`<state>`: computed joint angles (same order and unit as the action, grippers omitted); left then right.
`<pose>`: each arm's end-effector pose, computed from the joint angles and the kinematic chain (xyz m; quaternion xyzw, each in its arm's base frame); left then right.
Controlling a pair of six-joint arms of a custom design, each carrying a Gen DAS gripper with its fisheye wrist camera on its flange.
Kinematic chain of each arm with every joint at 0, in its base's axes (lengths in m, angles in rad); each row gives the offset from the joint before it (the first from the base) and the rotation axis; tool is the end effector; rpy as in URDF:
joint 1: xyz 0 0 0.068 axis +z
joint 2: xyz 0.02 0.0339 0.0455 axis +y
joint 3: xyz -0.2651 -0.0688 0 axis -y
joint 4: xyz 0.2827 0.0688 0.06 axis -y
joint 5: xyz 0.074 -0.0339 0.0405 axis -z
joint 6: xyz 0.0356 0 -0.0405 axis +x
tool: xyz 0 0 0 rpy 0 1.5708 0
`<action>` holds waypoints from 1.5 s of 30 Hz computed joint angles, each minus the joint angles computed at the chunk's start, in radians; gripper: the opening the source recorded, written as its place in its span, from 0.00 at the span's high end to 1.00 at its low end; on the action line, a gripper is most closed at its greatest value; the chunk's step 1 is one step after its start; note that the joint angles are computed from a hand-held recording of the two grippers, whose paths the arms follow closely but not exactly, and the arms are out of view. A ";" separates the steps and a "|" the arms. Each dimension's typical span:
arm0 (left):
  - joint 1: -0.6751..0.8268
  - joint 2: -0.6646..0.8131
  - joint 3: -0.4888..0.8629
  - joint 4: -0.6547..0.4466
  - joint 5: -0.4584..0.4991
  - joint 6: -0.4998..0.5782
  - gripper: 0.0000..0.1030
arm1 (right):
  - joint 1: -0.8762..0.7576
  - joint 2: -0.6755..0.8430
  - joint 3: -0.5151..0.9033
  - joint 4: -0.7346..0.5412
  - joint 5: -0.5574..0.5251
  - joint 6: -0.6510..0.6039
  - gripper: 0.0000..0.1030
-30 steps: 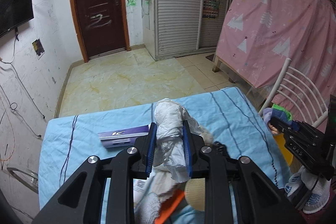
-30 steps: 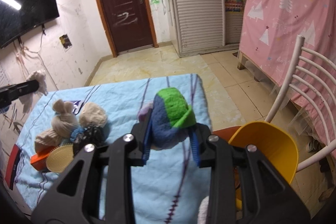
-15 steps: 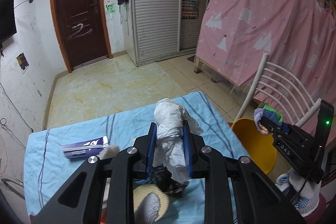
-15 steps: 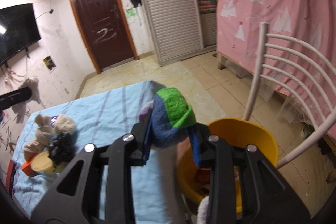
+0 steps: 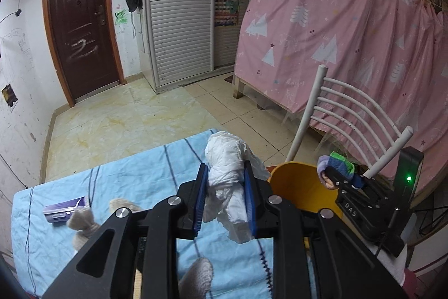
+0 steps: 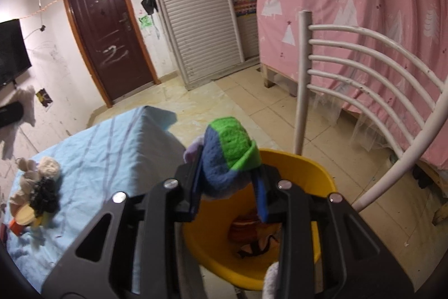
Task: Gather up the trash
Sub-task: 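Carry both items over the yellow seat and open both tools to drop them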
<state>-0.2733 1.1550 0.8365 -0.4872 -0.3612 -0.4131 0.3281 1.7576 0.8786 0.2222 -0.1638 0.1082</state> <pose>0.2677 -0.0620 0.2471 -0.1306 0.9057 0.0333 0.4019 0.3599 0.1287 0.1279 -0.1340 0.8850 0.1669 0.4135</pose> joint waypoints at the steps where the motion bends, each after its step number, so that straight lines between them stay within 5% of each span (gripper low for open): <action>1: -0.010 0.018 0.010 0.007 -0.001 -0.007 0.86 | -0.007 0.013 0.004 0.006 0.001 -0.005 0.71; 10: -0.067 0.163 0.079 0.070 0.014 -0.040 0.86 | -0.029 0.079 0.015 0.054 0.032 -0.021 0.67; 15: -0.096 0.246 0.125 0.102 0.014 -0.051 0.86 | -0.038 0.100 0.012 0.087 0.037 -0.021 0.44; 28: -0.149 0.435 0.220 0.226 0.023 -0.065 0.85 | -0.114 0.037 -0.085 0.110 0.047 -0.077 0.44; 32: -0.159 0.477 0.245 0.253 0.021 -0.072 0.75 | -0.136 0.022 -0.110 0.111 0.050 -0.090 0.44; 36: -0.166 0.505 0.268 0.268 0.016 -0.076 0.46 | -0.146 0.001 -0.136 0.114 0.055 -0.098 0.44; 45: -0.166 0.464 0.240 0.268 0.020 -0.093 0.43 | -0.129 -0.060 -0.156 0.081 0.052 -0.082 0.44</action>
